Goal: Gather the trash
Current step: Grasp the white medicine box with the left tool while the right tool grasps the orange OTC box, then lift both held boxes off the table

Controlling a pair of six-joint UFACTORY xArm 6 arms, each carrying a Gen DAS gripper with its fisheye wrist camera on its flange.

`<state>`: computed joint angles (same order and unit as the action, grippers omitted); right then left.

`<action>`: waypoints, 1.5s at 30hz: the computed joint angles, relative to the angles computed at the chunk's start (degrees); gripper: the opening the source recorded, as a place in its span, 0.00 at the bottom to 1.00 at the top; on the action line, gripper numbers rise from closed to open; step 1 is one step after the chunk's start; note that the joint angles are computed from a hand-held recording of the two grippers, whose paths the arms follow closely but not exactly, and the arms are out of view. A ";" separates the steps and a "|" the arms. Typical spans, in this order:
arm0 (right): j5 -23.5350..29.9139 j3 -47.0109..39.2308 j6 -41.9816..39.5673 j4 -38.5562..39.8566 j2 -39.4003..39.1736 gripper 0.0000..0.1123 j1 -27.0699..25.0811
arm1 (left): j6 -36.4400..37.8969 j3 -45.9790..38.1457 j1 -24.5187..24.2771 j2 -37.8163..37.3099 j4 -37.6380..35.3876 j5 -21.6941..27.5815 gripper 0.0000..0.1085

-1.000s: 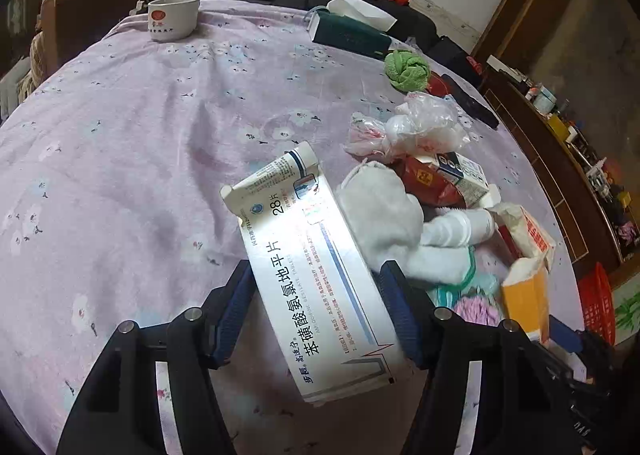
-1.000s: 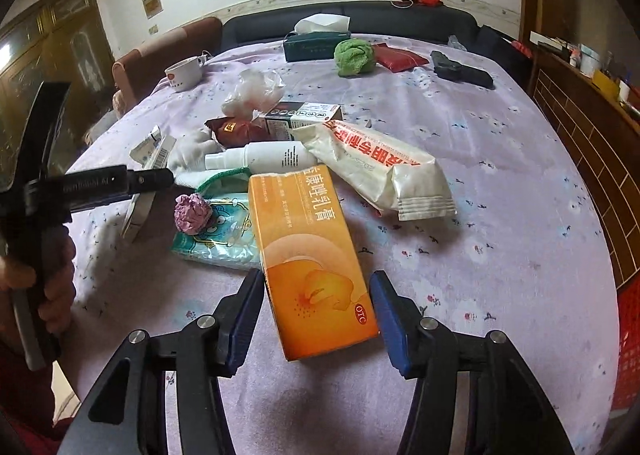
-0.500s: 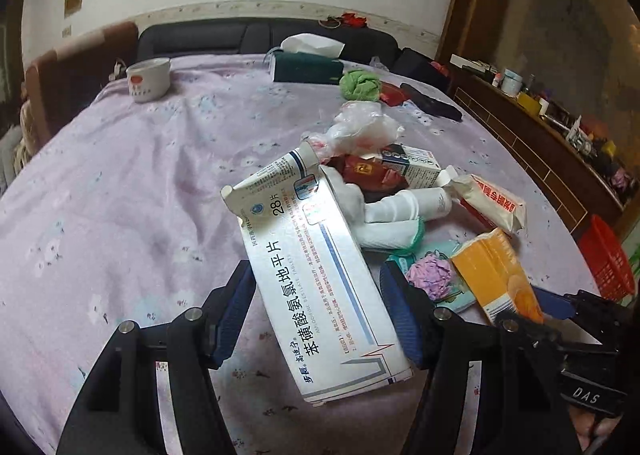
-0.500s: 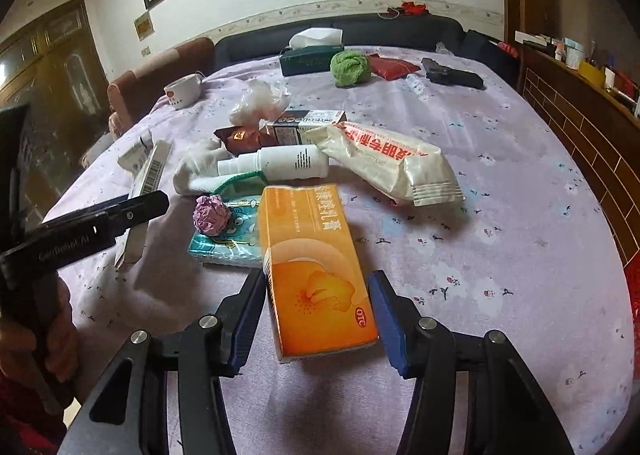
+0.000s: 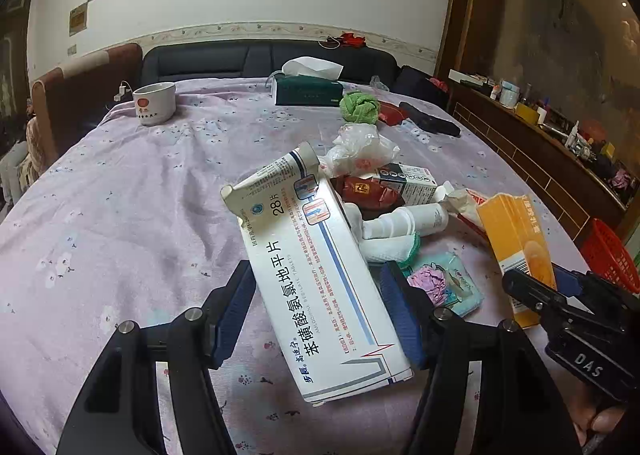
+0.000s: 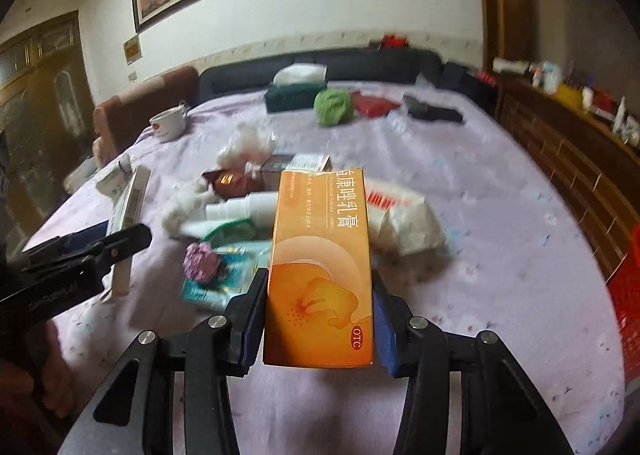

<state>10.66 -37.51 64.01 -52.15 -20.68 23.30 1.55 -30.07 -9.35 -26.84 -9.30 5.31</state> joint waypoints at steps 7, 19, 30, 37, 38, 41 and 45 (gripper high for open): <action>-2.18 0.02 0.18 1.67 0.47 0.45 -1.13 | -3.42 -0.43 0.41 0.40 4.13 0.85 0.58; -0.48 -0.11 -2.10 5.09 0.71 0.45 -0.88 | -6.83 -0.80 0.77 0.81 8.35 1.30 0.58; -0.11 -1.76 0.86 0.49 1.47 0.45 0.27 | -9.26 -0.73 1.08 0.71 10.81 1.49 0.58; 1.61 -2.16 3.06 -2.37 1.24 0.45 1.04 | -10.53 -0.74 1.25 0.75 12.18 1.49 0.58; 1.76 -2.13 3.35 -2.62 1.14 0.45 1.06 | -10.48 -0.67 1.25 0.72 12.10 1.41 0.58; 2.07 -1.96 3.40 -2.34 0.73 0.45 0.85 | -10.71 -0.59 1.29 0.62 12.36 1.43 0.58; 2.57 -1.61 2.22 -0.65 0.26 0.45 0.86 | -10.61 -0.59 1.30 0.63 12.22 1.41 0.58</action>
